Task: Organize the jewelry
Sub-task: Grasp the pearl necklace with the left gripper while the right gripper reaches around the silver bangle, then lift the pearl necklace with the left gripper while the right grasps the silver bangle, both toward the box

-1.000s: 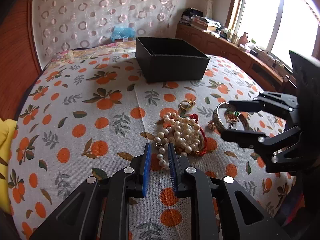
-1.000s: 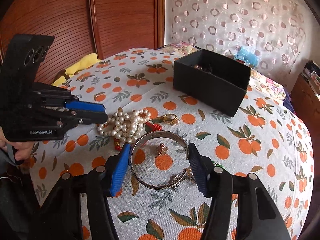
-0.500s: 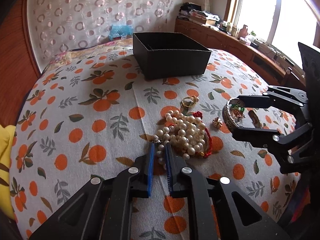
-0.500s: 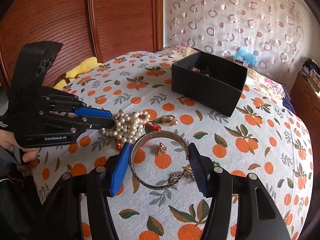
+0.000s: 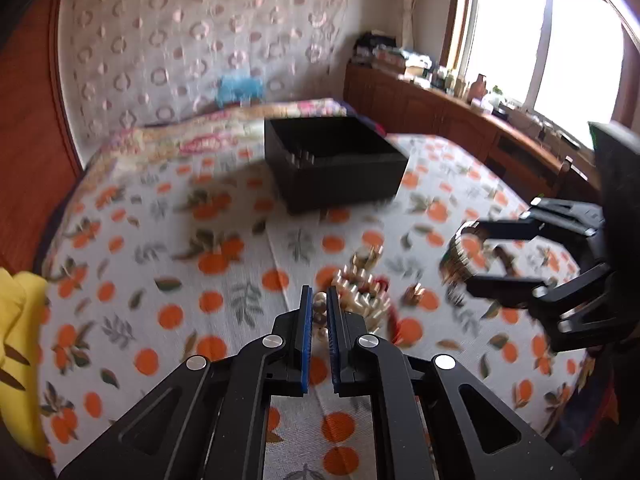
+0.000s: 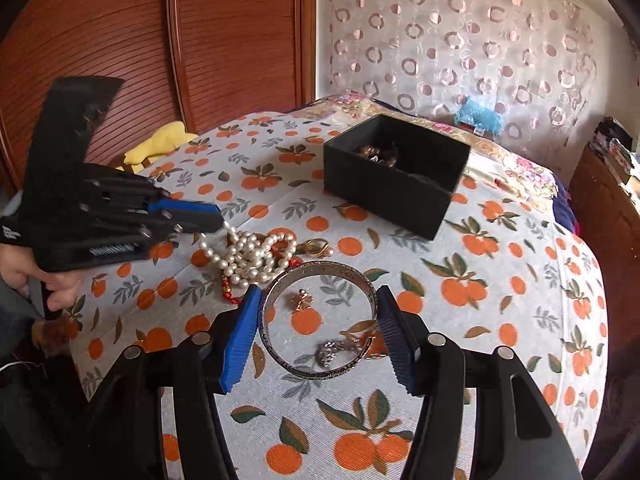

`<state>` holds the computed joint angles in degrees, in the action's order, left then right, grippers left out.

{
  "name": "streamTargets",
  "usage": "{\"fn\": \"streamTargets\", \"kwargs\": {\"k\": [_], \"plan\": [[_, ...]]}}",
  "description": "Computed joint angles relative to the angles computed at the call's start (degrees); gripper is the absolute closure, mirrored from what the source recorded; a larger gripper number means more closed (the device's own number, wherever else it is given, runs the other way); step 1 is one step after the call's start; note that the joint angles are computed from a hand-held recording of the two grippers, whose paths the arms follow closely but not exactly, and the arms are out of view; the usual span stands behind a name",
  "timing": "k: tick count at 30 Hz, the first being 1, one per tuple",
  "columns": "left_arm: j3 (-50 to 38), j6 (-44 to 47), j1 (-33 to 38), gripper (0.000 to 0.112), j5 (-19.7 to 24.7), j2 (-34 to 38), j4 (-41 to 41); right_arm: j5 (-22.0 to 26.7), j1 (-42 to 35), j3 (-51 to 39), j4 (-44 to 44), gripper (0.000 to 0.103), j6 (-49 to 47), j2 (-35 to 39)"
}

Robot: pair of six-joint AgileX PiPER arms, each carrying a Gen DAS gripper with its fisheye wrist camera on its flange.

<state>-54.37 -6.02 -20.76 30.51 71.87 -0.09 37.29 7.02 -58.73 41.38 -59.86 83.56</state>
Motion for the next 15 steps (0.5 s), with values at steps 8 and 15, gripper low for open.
{"fn": "streamTargets", "kwargs": {"k": [8, 15], "plan": [[-7.45, -4.96, -3.96, 0.106, 2.09, -2.17, 6.78, 0.10, 0.28, -0.91, 1.83, 0.042, -0.29, -0.03], [-14.32, -4.57, -3.42, 0.106, 4.14, -0.45, 6.59, -0.01, 0.76, -2.12, 1.27, 0.042, 0.65, 0.35]]}}
